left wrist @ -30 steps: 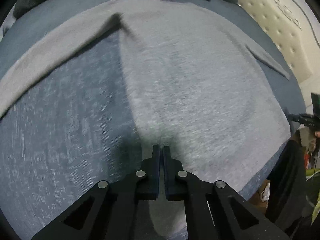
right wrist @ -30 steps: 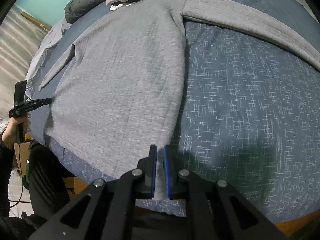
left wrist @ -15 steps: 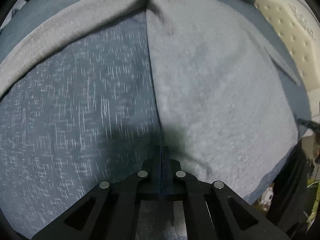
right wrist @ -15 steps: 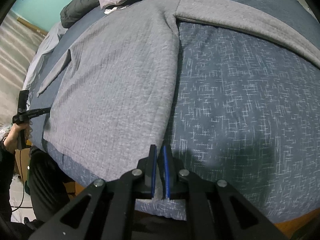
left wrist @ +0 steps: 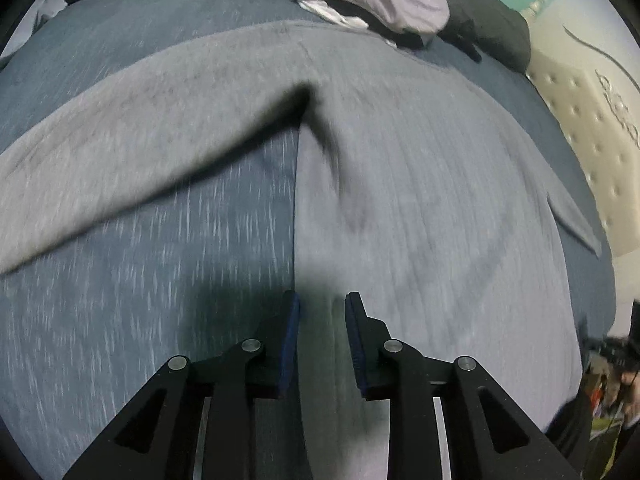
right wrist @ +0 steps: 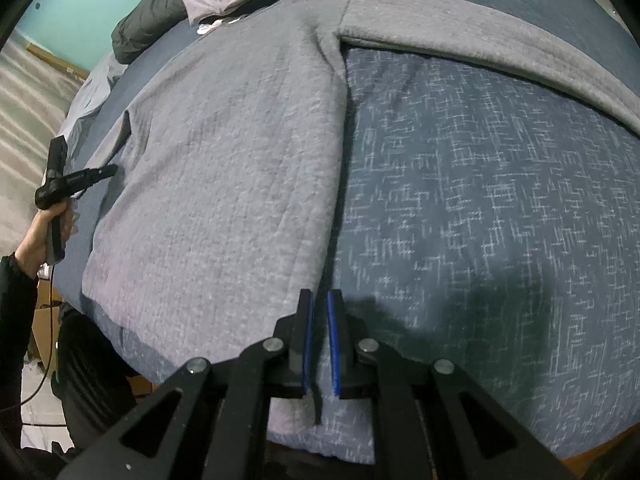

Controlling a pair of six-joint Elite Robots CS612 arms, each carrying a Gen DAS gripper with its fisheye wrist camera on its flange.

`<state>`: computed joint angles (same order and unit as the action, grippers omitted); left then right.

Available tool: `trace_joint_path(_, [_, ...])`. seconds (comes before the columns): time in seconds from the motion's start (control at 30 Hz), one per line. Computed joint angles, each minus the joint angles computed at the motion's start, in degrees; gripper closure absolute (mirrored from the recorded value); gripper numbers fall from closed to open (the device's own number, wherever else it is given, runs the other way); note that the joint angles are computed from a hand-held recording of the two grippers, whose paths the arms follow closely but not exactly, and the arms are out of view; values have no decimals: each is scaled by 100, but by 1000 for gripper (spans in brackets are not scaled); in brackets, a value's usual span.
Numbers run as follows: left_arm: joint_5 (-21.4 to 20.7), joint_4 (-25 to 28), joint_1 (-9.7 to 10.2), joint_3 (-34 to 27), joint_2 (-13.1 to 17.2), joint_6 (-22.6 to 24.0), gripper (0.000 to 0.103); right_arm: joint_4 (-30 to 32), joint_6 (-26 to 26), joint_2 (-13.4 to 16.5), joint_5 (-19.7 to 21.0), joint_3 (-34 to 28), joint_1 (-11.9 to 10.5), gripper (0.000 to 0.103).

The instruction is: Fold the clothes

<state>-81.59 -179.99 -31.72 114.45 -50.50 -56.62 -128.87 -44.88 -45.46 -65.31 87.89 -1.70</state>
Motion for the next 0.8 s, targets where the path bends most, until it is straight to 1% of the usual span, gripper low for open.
trace_joint_path(0.1, [47,85,113,-315,164,167,77,-43,63,60,53,-71,-3,96])
trace_joint_path(0.17, [71,83,156,-523,307,201,70,-48,113,101,88,-129,-3,96])
trace_joint_path(0.2, [101,50,118,-621,389,148,68,-42,134,115,100,-153,-5,96])
trace_joint_path(0.27, [145,-121,100,-506,341,97,65,-27,144,145,110,-201,-4,96])
trace_joint_path(0.33, [135,-206,128,-179,59,155,65,-37,122,165,80,-233,11,96])
trace_joint_path(0.37, [124,-138,166,-228,70,236,66,-48,110,169,66,-238,19,96])
trace_joint_path(0.4, [111,-90,187,-280,102,291,72,-58,98,173,51,-244,28,96])
trace_joint_path(0.43, [104,-67,202,-341,140,305,95,-58,88,177,50,-250,35,96])
trace_joint_path(0.47, [131,-50,213,-430,192,297,100,-41,76,182,60,-257,39,96])
trace_joint_path(0.5, [166,-53,221,-476,215,296,100,-25,57,185,63,-263,41,96])
trace_joint_path(0.6, [334,-105,215,-357,103,292,100,-4,14,195,59,-263,63,96])
trace_joint_path(0.7, [342,-443,286,-201,57,-73,100,11,13,210,82,-268,70,96])
trace_joint_path(0.8, [312,-575,380,-90,50,-327,100,52,-7,218,63,-273,88,96])
